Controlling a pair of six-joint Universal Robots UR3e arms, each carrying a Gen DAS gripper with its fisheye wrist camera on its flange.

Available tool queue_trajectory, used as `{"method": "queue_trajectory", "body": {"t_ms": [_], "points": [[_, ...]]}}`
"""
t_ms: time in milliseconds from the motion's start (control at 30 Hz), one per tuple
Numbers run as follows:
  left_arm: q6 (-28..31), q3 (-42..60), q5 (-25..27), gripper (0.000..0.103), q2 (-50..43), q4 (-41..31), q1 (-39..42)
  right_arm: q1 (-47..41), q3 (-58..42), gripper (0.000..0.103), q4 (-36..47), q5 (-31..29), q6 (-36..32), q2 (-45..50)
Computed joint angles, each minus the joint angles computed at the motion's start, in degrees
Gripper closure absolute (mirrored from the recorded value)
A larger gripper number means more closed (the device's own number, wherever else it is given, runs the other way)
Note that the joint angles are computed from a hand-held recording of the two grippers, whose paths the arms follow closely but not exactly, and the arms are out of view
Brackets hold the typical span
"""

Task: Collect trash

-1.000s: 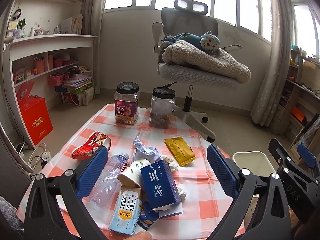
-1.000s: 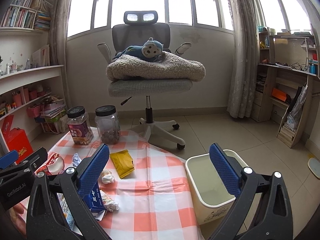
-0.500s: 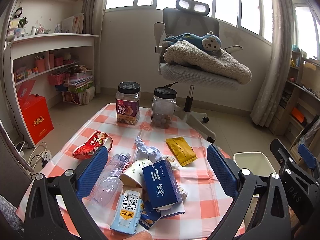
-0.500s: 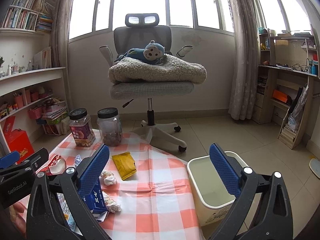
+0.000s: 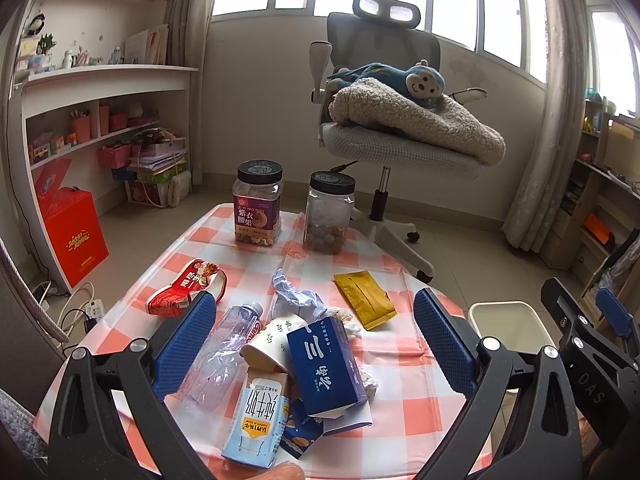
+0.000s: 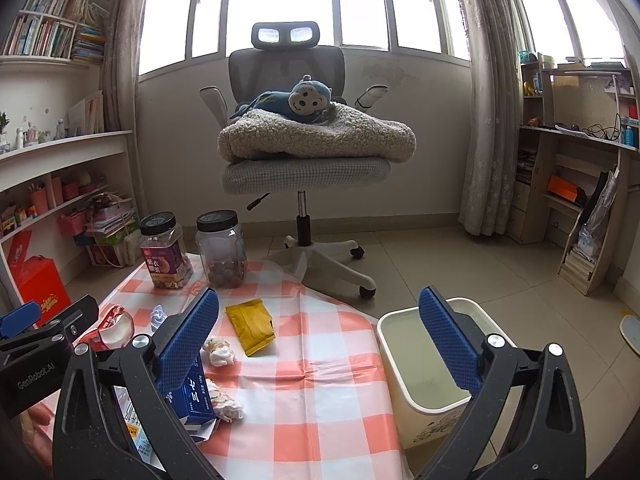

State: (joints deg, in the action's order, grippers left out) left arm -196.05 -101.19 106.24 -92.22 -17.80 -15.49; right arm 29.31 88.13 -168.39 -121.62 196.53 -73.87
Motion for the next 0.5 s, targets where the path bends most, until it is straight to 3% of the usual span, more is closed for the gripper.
{"method": "queue_trajectory", "body": {"t_ms": [233,500], "points": [[-1.6,-0.7,2.1,0.007,1.8,-2.1,-3.0,0.0,0.3,0.007,-0.2,0.2,0.2,0.0],[-0.3,-3.0,0.4,0.007,3.5,-1.3,-1.1,0.0,0.4,0.007,-0.3,0.1,0.2,0.0]]}}
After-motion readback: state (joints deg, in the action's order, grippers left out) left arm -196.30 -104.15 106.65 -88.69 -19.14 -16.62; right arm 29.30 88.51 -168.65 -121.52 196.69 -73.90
